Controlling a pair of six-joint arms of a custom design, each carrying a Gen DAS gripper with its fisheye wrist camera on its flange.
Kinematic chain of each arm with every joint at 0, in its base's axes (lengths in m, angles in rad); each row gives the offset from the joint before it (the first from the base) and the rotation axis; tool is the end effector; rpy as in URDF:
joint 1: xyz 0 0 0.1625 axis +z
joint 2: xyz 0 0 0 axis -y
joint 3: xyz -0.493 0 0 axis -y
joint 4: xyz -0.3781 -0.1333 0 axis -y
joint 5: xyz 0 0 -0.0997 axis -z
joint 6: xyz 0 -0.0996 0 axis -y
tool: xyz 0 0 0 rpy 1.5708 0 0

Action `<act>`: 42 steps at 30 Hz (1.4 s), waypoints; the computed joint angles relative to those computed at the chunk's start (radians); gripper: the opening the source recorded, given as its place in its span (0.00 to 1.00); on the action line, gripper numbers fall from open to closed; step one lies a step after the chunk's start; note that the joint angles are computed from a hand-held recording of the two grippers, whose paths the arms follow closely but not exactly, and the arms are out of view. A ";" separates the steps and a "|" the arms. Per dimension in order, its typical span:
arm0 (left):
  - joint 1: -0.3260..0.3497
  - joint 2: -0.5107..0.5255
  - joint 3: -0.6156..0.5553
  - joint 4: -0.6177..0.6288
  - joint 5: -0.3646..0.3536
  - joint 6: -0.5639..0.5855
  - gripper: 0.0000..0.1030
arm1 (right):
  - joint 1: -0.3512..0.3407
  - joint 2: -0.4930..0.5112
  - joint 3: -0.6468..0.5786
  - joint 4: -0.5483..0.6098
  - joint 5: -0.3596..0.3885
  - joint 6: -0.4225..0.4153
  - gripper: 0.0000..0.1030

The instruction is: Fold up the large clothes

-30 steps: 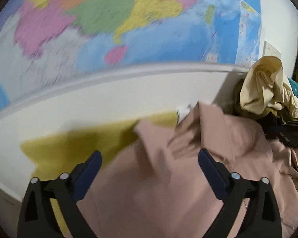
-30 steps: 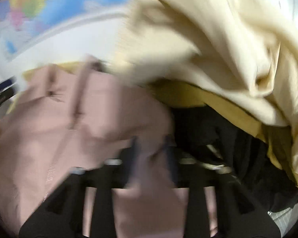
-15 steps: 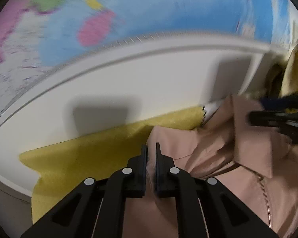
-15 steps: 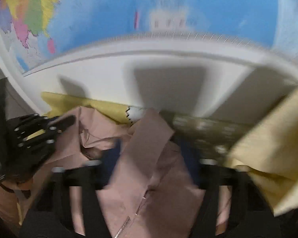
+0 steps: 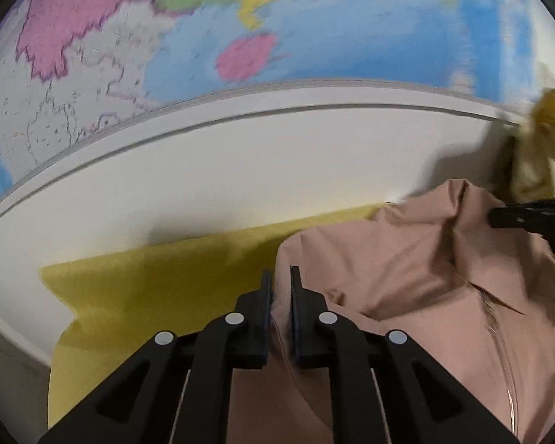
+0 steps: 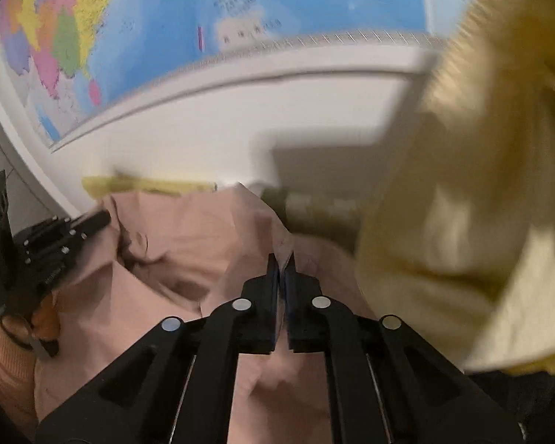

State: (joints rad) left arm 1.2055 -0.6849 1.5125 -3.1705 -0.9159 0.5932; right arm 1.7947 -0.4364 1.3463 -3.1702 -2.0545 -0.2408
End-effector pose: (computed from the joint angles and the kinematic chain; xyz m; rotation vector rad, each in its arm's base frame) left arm -0.0918 -0.7831 0.2089 0.7744 2.1749 -0.8352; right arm 0.2651 -0.7723 0.0678 0.3625 -2.5001 0.8983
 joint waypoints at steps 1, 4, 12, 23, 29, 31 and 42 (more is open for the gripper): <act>-0.004 0.024 -0.024 -0.013 0.035 -0.006 0.13 | 0.002 0.002 -0.003 0.011 -0.009 0.013 0.11; -0.018 0.033 -0.031 -0.069 0.104 -0.037 0.53 | 0.006 -0.016 0.027 0.009 0.002 0.033 0.55; -0.055 -0.157 0.252 -0.183 -0.045 -0.011 0.76 | 0.069 -0.236 0.466 -0.254 0.010 -0.098 0.84; -0.152 -0.279 0.598 -0.136 -0.200 -0.019 0.83 | 0.039 -0.403 1.027 -0.577 -0.175 0.183 0.94; -0.181 -0.270 0.677 -0.151 -0.248 -0.038 0.84 | 0.118 -0.308 1.130 -0.732 -0.218 0.157 0.94; -0.193 -0.269 0.693 -0.145 -0.253 -0.054 0.84 | 0.135 -0.267 1.124 -0.732 -0.297 0.125 0.94; -0.213 -0.293 0.730 -0.136 -0.269 -0.102 0.84 | 0.002 -0.411 1.281 -0.961 0.108 0.171 0.11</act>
State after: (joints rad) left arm 0.9922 -0.9779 2.2424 -3.3066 -1.1846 0.4910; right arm 1.7967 -0.8470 2.6269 -4.1314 -1.9464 -0.0703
